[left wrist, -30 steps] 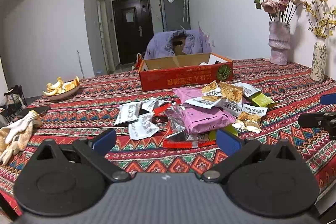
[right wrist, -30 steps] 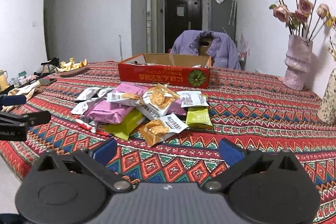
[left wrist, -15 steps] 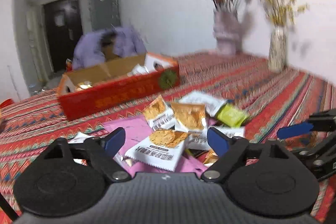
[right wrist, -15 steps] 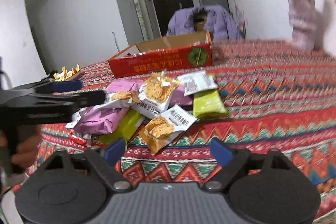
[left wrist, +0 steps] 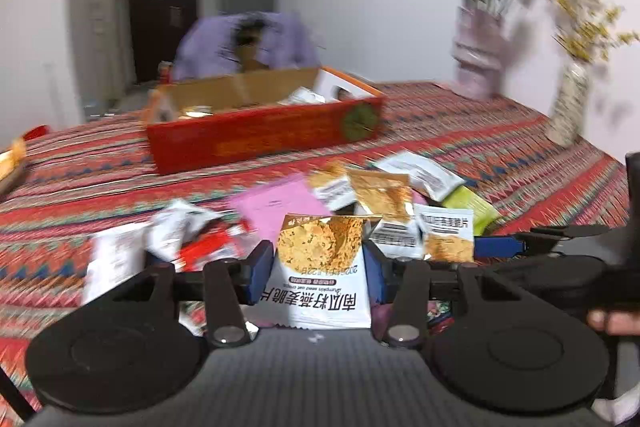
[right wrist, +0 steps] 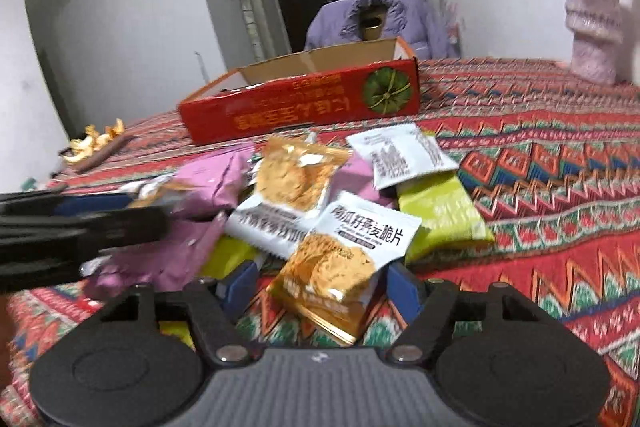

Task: Organize snacks
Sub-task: 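Carry both oat crisp packets into the red box and open both tools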

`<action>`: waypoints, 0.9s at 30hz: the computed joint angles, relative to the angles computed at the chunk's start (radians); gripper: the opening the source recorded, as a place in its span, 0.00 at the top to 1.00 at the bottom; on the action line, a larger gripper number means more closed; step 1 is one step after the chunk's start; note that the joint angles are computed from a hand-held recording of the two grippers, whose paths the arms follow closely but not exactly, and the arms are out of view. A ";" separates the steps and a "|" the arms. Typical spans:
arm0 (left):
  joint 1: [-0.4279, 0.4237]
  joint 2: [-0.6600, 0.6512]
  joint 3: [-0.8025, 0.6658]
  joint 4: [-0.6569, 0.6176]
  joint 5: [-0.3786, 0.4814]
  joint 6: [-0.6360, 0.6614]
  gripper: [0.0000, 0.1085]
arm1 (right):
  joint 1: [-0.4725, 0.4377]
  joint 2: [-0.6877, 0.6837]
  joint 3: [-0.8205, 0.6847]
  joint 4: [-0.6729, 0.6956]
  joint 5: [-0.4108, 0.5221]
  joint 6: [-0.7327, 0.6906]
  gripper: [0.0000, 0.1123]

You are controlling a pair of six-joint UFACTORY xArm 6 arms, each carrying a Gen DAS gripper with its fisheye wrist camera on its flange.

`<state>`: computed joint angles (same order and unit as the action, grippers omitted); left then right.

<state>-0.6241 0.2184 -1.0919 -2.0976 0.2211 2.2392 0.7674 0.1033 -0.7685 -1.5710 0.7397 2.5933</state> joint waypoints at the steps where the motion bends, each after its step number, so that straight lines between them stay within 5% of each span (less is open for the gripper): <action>1: 0.002 -0.020 0.016 -0.045 -0.016 0.018 0.56 | -0.001 0.009 -0.009 0.009 0.009 -0.005 0.38; 5: 0.017 -0.079 0.067 -0.065 -0.032 0.004 0.56 | -0.001 0.037 -0.044 0.072 0.042 -0.073 0.38; 10: 0.033 -0.126 0.087 -0.240 -0.069 0.184 0.56 | 0.023 -0.003 -0.004 0.117 0.052 -0.122 0.57; 19: 0.042 -0.253 0.232 -0.318 -0.037 0.252 0.56 | 0.268 -0.165 0.146 0.290 0.211 -0.144 0.58; 27: 0.045 -0.335 0.314 -0.367 -0.030 0.268 0.56 | 0.365 -0.223 0.163 0.308 0.311 -0.144 0.58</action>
<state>-0.5794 -0.1164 -0.7774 -2.4649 0.1913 2.5075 1.1328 -0.1195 -0.6055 -1.2629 1.0506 2.4495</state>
